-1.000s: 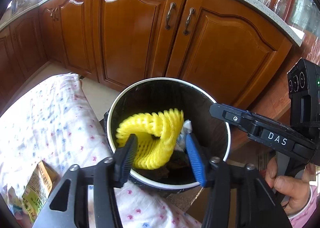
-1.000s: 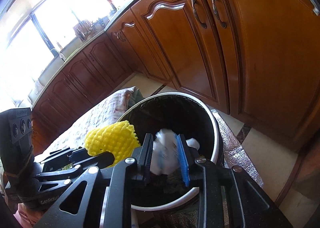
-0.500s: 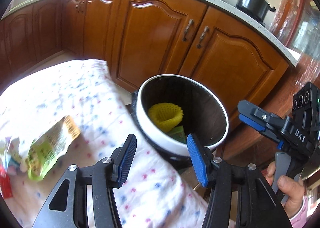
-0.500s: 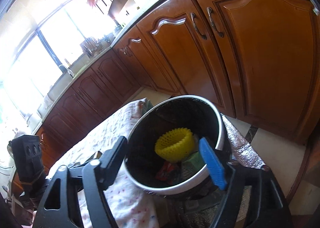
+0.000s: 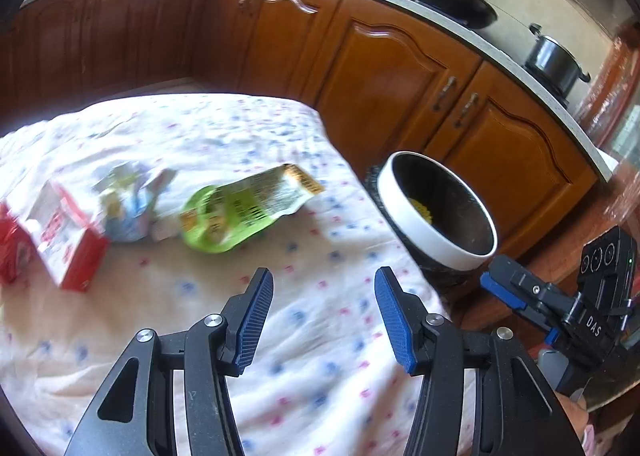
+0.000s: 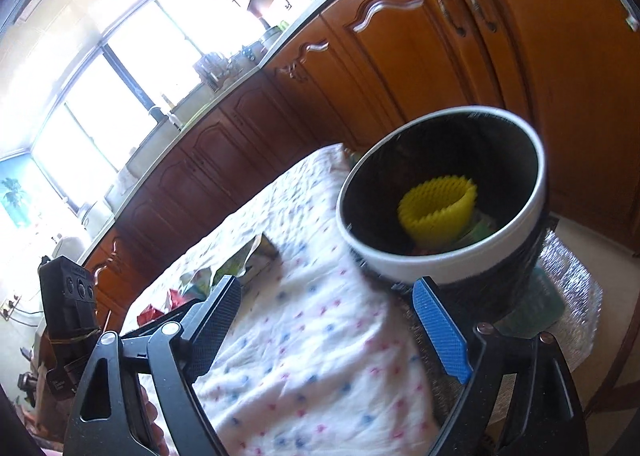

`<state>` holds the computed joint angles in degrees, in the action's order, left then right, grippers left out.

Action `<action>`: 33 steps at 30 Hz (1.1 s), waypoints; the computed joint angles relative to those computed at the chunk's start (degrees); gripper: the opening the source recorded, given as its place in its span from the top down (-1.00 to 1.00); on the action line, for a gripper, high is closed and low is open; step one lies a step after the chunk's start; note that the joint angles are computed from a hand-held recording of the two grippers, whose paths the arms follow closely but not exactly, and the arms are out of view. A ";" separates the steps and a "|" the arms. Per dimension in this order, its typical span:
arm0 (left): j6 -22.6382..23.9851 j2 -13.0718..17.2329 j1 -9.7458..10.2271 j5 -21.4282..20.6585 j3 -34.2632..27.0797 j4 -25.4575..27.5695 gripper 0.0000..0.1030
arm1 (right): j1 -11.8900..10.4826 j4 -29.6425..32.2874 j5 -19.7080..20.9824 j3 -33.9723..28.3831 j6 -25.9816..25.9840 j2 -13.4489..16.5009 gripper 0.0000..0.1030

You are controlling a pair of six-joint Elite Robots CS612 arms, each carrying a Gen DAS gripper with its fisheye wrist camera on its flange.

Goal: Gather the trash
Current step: 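Withdraw both open tools back over the table toward the remaining trash, then grasp the white tissue with the left tool while the right tool grasps the green pouch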

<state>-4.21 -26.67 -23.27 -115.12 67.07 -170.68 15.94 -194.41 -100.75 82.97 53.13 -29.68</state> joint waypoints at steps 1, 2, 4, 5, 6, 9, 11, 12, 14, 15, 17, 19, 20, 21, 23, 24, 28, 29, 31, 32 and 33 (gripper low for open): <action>-0.47 -0.25 0.30 0.29 0.65 -0.38 -0.02 | 0.15 0.50 0.58 -0.65 -0.03 0.35 -0.73; -0.81 -0.47 0.57 0.54 1.18 -0.65 -0.02 | 0.25 0.92 1.25 -1.23 -0.06 0.68 -0.73; -1.38 -0.98 1.07 1.02 2.38 -1.33 -0.02 | 0.57 1.63 2.18 -2.44 -0.14 1.36 -0.73; -1.70 -1.10 1.30 1.14 2.71 -1.56 -0.02 | 0.77 1.98 2.48 -2.93 -0.20 1.67 -0.73; -2.02 -1.16 1.41 1.27 2.69 -1.51 -0.02 | 0.88 2.42 2.93 -3.52 -0.29 1.96 -0.73; -2.66 -1.42 1.86 1.52 3.26 -2.04 -0.02 | 1.21 3.60 3.91 -4.96 -0.46 2.68 -0.73; -2.72 -1.62 2.25 1.63 3.54 -2.35 -0.02 | 1.29 4.23 4.55 -5.85 -0.68 3.12 -0.73; -2.73 -1.68 2.40 1.79 3.70 -2.59 -0.02 | 1.31 4.56 4.78 -6.19 -0.74 3.27 -0.73; -2.89 -1.74 2.71 1.99 3.78 -2.91 -0.02 | 1.33 5.07 5.39 -7.01 -0.83 3.67 -0.73; -2.99 -1.72 2.83 2.14 3.71 -3.03 -0.02 | 1.32 5.30 5.68 -7.44 -0.86 3.87 -0.73; -3.07 -1.61 3.05 2.47 3.40 -3.14 -0.02 | 1.38 5.95 6.11 -8.25 -1.06 4.19 -0.73; -3.01 -1.47 3.25 2.75 3.02 -3.12 -0.02 | 1.37 6.61 6.82 -9.22 -1.17 4.57 -0.73; -2.91 -1.36 3.31 3.02 2.78 -3.09 -0.02 | 1.33 6.81 7.33 -9.81 -1.20 4.84 -0.73; -2.75 -1.29 3.38 3.25 2.56 -3.05 -0.02 | 1.29 7.13 7.74 -10.41 -1.24 5.09 -0.73; -2.44 -0.83 3.41 3.74 1.59 -2.78 -0.09 | 1.23 7.54 8.59 -11.66 -1.23 5.65 -0.73; -2.13 -0.76 3.50 3.96 1.26 -2.60 -0.12 | 1.19 7.73 8.95 -12.35 -1.15 5.98 -0.73; -0.91 -0.20 3.64 5.38 -0.63 -2.10 -0.19 | 0.83 7.56 10.87 -15.39 0.21 7.59 -0.76; -0.55 0.07 3.69 5.58 -1.39 -1.71 -0.21 | 0.68 7.43 11.49 -16.15 0.87 8.05 -0.76; -0.17 0.71 3.66 6.30 -3.06 -0.40 -0.21 | 0.36 7.59 13.01 -17.69 2.04 8.97 -0.76; -0.06 1.07 3.67 6.42 -3.92 0.10 -0.21 | 0.19 7.73 13.96 -18.67 2.84 9.54 -0.76; 0.23 1.47 3.67 6.36 -4.87 0.67 -0.21 | 0.10 8.38 14.26 -19.58 3.50 10.00 -0.75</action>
